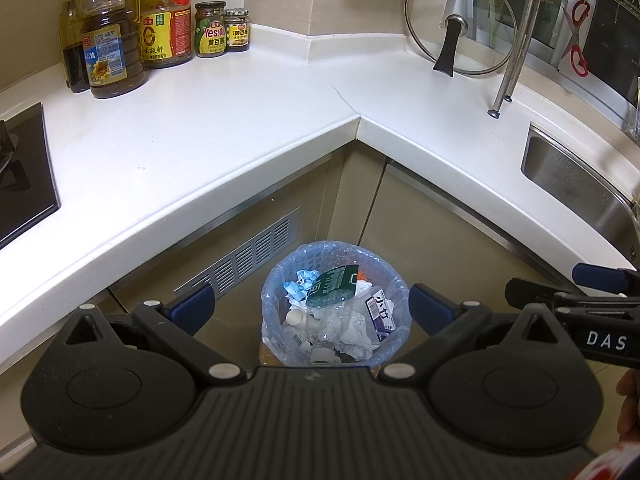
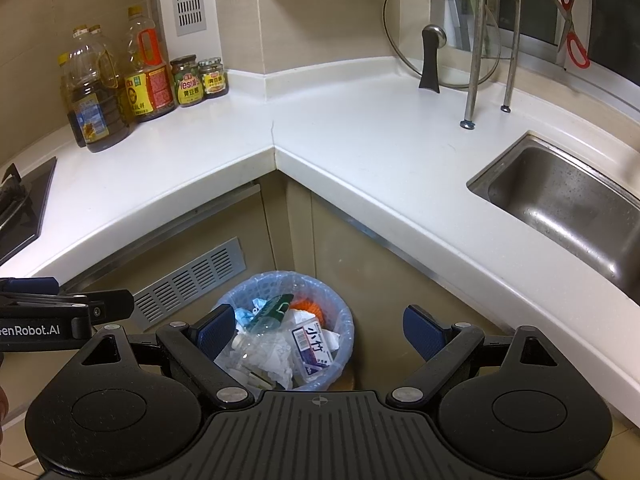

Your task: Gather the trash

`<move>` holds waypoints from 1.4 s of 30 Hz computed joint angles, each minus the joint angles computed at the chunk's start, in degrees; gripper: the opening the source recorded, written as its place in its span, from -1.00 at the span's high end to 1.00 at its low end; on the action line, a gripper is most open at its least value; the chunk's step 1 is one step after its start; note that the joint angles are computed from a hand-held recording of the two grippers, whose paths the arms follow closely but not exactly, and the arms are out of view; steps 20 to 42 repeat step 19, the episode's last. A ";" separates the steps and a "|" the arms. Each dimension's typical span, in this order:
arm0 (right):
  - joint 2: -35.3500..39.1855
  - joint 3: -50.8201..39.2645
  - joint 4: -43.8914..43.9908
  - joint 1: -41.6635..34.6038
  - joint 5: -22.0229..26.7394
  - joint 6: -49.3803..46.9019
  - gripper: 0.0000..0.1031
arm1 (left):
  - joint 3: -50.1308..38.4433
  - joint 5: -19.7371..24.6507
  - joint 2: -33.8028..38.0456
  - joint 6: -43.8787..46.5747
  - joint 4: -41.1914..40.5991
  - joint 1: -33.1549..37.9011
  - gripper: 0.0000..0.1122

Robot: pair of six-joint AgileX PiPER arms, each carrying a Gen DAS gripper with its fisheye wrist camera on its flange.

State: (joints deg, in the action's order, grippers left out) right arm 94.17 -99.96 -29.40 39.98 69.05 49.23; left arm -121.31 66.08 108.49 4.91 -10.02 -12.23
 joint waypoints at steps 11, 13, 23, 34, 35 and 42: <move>0.46 -0.42 0.18 -0.16 0.22 -0.17 -0.76 | -0.20 0.08 0.22 -0.30 0.03 -0.22 -0.82; 0.62 -0.58 0.15 -0.16 0.29 -0.13 -0.76 | -0.27 0.11 0.32 -0.31 -0.04 -0.23 -0.82; 0.63 -0.45 0.24 -0.30 0.17 -0.16 -0.76 | 0.36 -0.75 0.25 -0.64 -1.15 0.18 -0.82; 0.63 -0.45 0.24 -0.30 0.17 -0.16 -0.76 | 0.36 -0.75 0.25 -0.64 -1.15 0.18 -0.82; 0.63 -0.45 0.24 -0.30 0.17 -0.16 -0.76 | 0.36 -0.75 0.25 -0.64 -1.15 0.18 -0.82; 0.63 -0.45 0.24 -0.30 0.17 -0.16 -0.76 | 0.36 -0.75 0.25 -0.64 -1.15 0.18 -0.82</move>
